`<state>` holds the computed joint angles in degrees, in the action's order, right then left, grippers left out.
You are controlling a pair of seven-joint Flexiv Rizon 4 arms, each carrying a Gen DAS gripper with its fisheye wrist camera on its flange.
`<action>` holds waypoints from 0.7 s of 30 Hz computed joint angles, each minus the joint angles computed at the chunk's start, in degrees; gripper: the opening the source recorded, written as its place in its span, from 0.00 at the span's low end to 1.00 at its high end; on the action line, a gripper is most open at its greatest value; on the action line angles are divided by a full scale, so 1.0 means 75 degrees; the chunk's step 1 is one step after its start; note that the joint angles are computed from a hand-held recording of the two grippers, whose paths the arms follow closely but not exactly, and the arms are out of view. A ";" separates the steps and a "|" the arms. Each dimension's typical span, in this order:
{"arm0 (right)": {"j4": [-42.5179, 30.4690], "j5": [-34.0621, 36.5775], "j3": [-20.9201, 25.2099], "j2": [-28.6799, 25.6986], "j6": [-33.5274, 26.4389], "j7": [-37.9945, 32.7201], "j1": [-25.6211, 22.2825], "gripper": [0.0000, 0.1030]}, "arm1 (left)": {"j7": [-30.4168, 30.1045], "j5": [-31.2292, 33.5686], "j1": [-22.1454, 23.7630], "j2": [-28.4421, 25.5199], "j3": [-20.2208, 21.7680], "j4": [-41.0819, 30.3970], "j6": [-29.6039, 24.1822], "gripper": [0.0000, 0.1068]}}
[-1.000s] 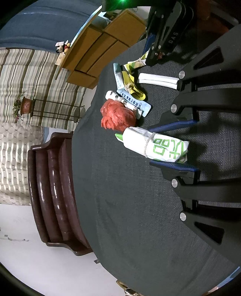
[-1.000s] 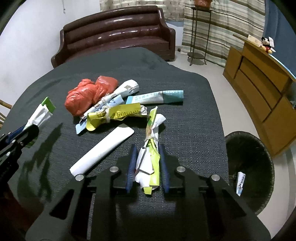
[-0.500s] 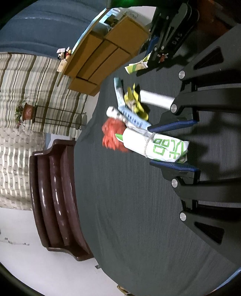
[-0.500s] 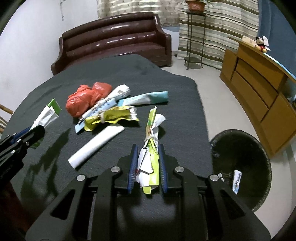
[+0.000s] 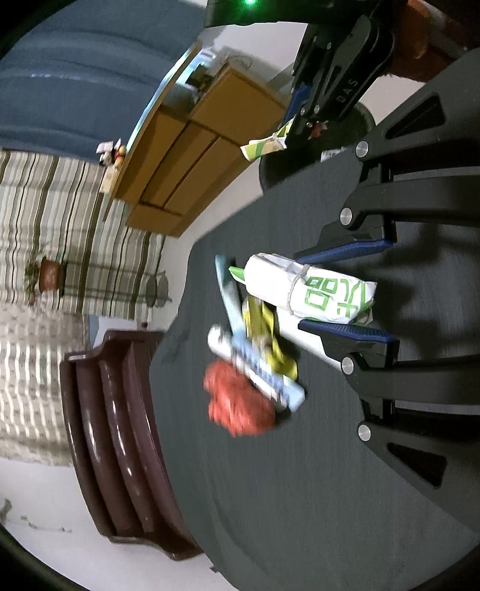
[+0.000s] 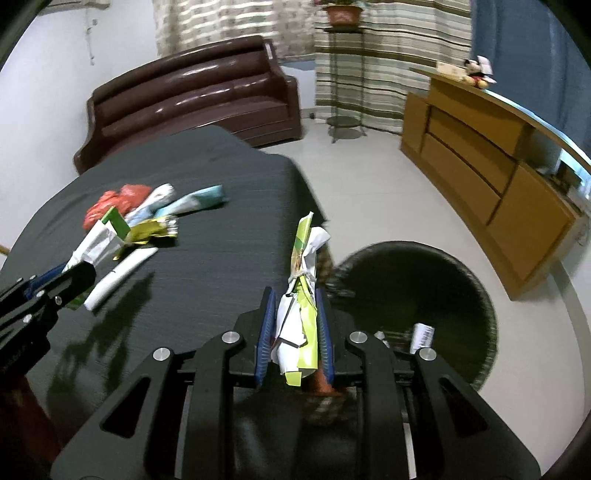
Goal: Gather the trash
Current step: 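Carry the white packet and wrapper in both tools over the black bin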
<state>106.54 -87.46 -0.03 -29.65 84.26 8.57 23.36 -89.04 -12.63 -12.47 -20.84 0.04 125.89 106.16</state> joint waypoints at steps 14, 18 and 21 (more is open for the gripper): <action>0.0373 -0.1186 0.0270 0.0348 -0.0103 0.1048 -0.1239 0.21 | 0.0374 -0.0209 -0.1332 -0.0972 0.0453 -0.1521 -0.0481 0.29; 0.0400 -0.1306 0.0363 0.0334 -0.0109 0.1172 -0.1517 0.21 | 0.0370 -0.0211 -0.1500 -0.1244 0.0480 -0.1959 -0.0733 0.29; 0.0402 -0.1274 0.0379 0.0298 -0.0078 0.1175 -0.1660 0.21 | 0.0329 -0.0167 -0.1743 -0.1477 0.0656 -0.2374 -0.0997 0.29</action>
<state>109.56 -97.01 2.81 -27.42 83.68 17.38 10.91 -86.57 -13.88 -25.54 -31.92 4.95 108.08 98.68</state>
